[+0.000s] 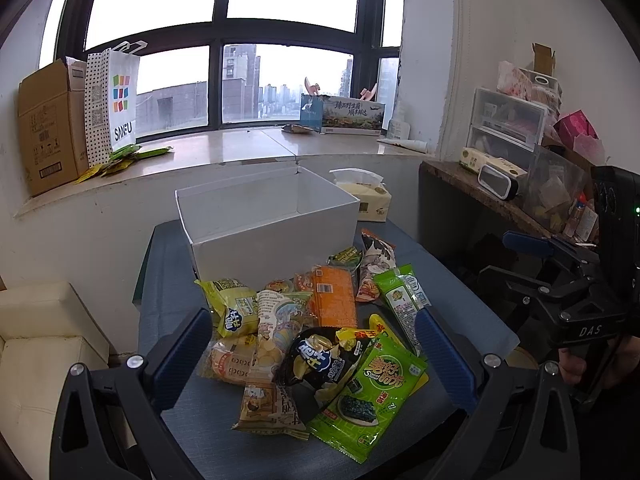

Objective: Organize snacks
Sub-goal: 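Grasp the dark chips bag with the left tool while the right tool approaches the green seaweed pack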

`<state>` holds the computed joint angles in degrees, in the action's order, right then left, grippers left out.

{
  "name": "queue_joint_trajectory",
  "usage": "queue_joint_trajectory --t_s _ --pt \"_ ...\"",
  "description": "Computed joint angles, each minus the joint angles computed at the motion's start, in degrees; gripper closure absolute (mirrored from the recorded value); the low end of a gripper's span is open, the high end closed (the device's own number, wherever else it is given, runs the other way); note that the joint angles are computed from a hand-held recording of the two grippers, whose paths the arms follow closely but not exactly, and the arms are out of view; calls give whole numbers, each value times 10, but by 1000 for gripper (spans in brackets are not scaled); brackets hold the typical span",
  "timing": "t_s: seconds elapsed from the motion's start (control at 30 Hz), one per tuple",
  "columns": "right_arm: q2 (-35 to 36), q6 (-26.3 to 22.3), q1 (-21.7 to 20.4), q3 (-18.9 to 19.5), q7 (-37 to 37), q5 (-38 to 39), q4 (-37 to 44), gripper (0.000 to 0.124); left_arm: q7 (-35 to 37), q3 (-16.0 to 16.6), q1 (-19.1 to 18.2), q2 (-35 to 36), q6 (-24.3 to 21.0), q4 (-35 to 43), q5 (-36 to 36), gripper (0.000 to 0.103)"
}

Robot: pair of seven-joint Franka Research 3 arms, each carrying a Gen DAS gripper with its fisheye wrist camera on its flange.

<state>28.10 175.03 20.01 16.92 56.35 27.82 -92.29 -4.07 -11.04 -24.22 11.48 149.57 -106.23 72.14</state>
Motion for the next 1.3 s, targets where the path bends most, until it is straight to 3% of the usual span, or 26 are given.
queue_joint_trajectory --t_s 0.2,0.37,0.63,0.73,0.93,1.03,1.1,1.17,1.3 --pt "-1 0 -2 2 -2 3 -1 21 5 0 0 0 -1 0 -4 0" --pt "-1 -3 1 -2 3 2 -1 21 52 1 6 22 8 11 -43 0" --pt "4 -9 -5 0 -1 8 1 21 181 16 19 96 18 57 -182 0" --pt "6 -12 -7 0 -1 11 2 21 241 17 23 122 42 73 -228 0" --pt "10 -16 -6 -4 3 14 4 21 354 24 -2 181 20 141 -277 0" --pt "10 -17 -7 -4 4 15 4 21 422 29 -22 220 -37 195 -302 9" --pt "9 -16 -9 -2 2 17 2 21 439 43 -41 242 -76 229 -303 24" --pt "9 -15 -10 -2 2 18 2 21 456 43 -40 251 -71 237 -314 36" --pt "11 -18 -7 -7 9 17 5 21 439 60 -45 239 -38 218 -308 47"
